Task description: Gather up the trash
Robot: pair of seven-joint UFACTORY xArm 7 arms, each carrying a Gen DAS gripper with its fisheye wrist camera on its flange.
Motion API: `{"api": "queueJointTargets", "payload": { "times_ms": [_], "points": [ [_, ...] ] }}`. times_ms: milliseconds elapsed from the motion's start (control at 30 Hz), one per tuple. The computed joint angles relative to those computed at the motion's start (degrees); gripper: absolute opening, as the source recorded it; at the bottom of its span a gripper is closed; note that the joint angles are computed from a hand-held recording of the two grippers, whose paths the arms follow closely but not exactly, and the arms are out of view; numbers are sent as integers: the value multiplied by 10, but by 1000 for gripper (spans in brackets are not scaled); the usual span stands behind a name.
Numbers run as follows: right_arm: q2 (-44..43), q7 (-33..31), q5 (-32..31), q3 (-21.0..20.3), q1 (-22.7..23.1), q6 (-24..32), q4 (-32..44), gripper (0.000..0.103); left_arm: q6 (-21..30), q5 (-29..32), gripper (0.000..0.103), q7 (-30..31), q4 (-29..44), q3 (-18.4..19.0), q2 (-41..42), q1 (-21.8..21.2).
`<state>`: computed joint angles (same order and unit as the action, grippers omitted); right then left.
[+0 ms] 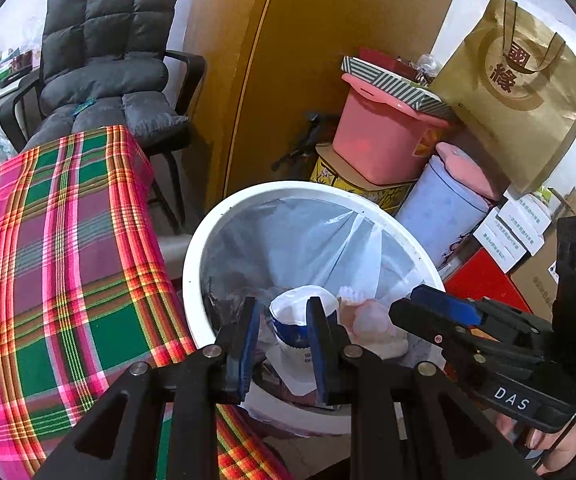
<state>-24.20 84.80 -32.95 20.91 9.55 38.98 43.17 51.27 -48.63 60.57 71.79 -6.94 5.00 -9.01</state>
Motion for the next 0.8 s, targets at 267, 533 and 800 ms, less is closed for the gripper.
{"api": "queueJointTargets", "payload": {
  "times_ms": [267, 533, 800],
  "points": [
    [-8, 15, -5, 15, 6, 31, 13, 39, 9, -14, 24, 15, -19, 10, -26, 6],
    [-4, 28, -18, 31, 19, 55, 36, 39, 29, -25, 24, 37, -58, 33, -75, 11],
    [7, 45, -40, 47, 38, 82, 64, 50, 40, -36, 24, 63, -101, 62, -130, 14]
  ]
}}
